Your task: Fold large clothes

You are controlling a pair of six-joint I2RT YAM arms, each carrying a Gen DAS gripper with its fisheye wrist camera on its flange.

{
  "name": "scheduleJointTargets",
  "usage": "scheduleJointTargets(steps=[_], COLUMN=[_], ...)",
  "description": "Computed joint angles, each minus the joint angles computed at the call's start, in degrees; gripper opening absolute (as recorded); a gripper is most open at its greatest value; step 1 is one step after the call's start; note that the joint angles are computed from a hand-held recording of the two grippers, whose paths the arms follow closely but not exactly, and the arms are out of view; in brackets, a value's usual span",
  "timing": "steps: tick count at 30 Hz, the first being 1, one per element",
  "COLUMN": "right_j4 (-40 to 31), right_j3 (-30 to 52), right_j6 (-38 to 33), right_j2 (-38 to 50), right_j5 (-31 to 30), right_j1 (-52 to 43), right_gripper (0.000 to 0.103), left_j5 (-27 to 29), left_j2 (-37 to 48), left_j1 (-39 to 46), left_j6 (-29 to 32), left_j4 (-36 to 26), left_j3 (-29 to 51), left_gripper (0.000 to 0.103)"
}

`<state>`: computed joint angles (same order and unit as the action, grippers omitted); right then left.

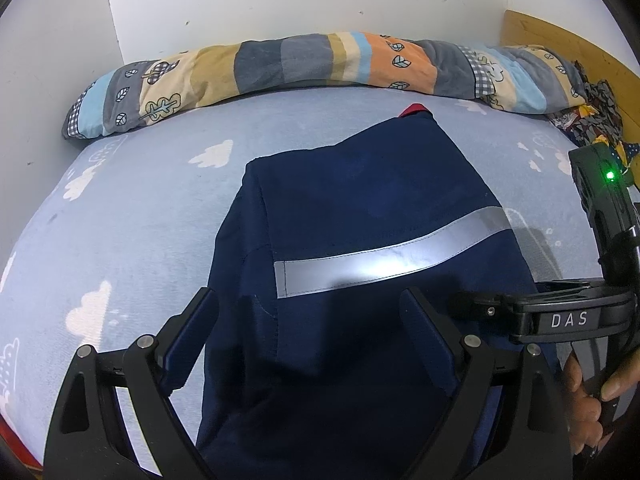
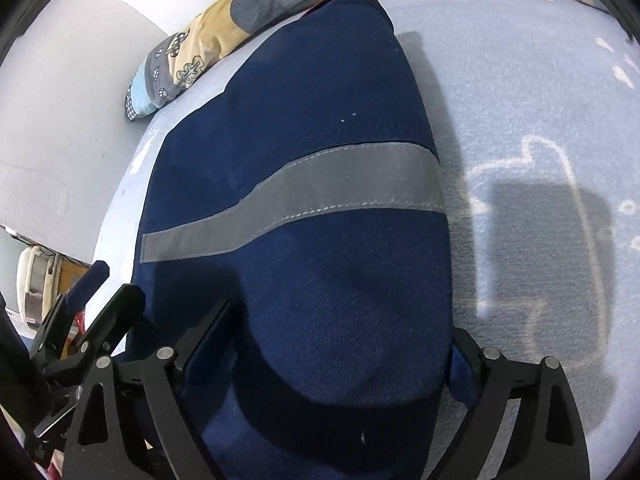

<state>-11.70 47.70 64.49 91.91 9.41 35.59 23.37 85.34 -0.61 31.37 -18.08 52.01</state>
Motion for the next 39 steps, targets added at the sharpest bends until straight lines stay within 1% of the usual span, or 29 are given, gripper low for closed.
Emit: scheduleJointTargets(steps=[18,22,23,26,28,29,31,32,34,37,39], right_j4=[-1.2,-1.8,-2.0,-3.2,-4.1,-4.4,-4.5,-4.6,-4.7,-4.8,-5.0], right_j3=[-0.2,-0.5,-0.5,0.3,0.8,1.1,1.1,1.1,1.2,1.1,1.3], right_j6=[1.1,1.2,1.3,1.2,1.0,1.0,0.8,0.7,0.5,0.4,0.3], right_j2=[-1.0,-2.0,-2.2,-2.2,-2.3,-2.3,-2.5,-2.6,-2.6,-2.7,-2.8], right_j5=[2.5,3.3,3.4,4.4,5.3,5.6,5.8,5.9,5.9,5.9,5.9], right_j1=[1.7,2.1,2.1,2.6,3.2,3.3,3.4,3.5,3.3,3.3,3.2], right_gripper=[0.085,0.081,0.081,0.079,0.078,0.077,0.076,0.076,0.076,0.076,0.076], left_j5=[-0.6,-0.3,0.2,3.8,6.9,9.0,11.4,12.7,14.5,18.8,22.8], left_j2=[-0.1,0.0,0.7,5.1,10.1,14.2,20.6,25.4,31.8,40.7,48.2], left_j1=[-0.5,-0.4,-0.1,2.3,5.0,6.9,9.0,10.1,11.7,13.2,13.8], left_j6=[-0.2,-0.4,-0.2,0.4,-1.0,-2.0,-2.5,-2.2,-2.5,0.7,4.4], left_j4=[0.3,-0.2,-1.7,-9.0,-15.4,-19.9,-27.4,-33.1,-39.7,-52.4,-63.5], left_j3=[-0.4,-0.1,1.0,7.9,15.5,21.0,29.3,35.1,42.9,53.6,62.4], left_gripper=[0.093,0.093,0.093,0.093,0.093,0.093,0.093,0.093,0.093,0.093,0.093])
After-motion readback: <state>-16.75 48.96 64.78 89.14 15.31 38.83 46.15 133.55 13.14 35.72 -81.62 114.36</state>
